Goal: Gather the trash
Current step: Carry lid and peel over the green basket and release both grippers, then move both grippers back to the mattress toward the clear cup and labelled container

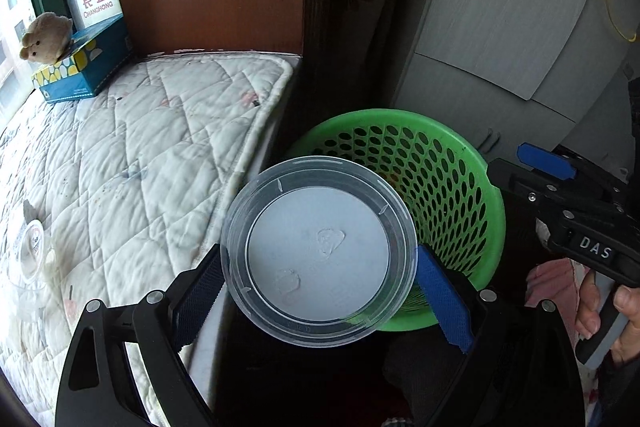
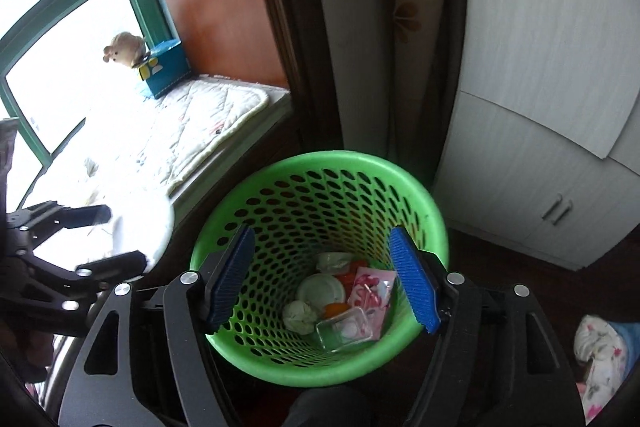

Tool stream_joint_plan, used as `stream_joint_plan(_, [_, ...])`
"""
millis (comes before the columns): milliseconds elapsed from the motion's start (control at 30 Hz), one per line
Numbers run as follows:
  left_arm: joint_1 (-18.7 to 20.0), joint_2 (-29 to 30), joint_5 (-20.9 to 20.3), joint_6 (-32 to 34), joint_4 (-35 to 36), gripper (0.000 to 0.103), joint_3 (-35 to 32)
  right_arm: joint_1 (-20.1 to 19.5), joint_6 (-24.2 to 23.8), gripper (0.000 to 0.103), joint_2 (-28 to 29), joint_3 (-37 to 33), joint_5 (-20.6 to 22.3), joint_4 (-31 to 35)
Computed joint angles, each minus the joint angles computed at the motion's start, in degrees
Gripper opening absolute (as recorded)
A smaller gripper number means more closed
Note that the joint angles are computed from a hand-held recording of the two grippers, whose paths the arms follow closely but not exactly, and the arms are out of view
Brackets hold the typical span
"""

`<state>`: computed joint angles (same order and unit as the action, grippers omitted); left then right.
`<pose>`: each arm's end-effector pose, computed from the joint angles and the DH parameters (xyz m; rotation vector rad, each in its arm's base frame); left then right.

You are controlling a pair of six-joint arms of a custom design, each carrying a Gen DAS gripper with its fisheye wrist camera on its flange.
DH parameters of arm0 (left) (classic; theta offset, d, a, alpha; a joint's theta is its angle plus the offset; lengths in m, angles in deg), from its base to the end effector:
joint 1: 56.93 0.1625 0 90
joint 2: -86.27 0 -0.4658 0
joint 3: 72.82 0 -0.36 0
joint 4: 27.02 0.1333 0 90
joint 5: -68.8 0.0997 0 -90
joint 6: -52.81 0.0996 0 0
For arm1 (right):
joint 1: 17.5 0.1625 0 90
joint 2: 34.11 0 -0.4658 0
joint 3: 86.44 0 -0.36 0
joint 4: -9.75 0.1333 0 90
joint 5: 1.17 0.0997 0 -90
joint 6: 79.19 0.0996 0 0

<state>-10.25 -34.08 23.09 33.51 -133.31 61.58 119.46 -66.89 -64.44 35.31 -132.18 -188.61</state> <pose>-0.0008 -0.2965 0.4097 0.4893 2.3935 -0.5575 0.4194 -0.2987 -0.0050 0.6227 -2.4715 0.7999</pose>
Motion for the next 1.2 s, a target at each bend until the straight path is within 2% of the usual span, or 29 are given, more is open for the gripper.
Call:
stream_joint_plan(333, [0.7, 5.8, -3.4, 2.4, -8.9, 0.091, 3.5, -0.6, 1.0, 0.074, -1.8, 3.4, 0.1, -3.9])
stream_joint_plan(500, [1.8, 6.1, -5.5, 3.6, -11.8, 0.094, 3.8, -0.5, 1.3, 0.074, -2.0, 3.9, 0.3, -4.3])
stream_joint_plan(633, [1.5, 4.7, -5.4, 2.7, -10.2, 0.094, 3.4, -0.1, 1.2, 0.074, -1.8, 3.6, 0.7, -4.3])
stream_joint_plan(800, [-1.3, -0.7, -2.0, -0.7, -1.9, 0.094, 1.6, 0.4, 0.5, 0.074, -1.4, 3.0, 2.0, -4.1])
stream_joint_plan(867, [-2.3, -3.1, 0.3, -2.5, 2.5, 0.094, 0.4, 0.7, 0.3, 0.078, -0.9, 2.4, 2.4, -4.0])
stream_joint_plan(1200, [-4.7, -12.4, 12.0, -13.3, 27.3, 0.094, -9.0, 2.5, -0.8, 0.081, 1.8, -3.3, 6.0, 0.4])
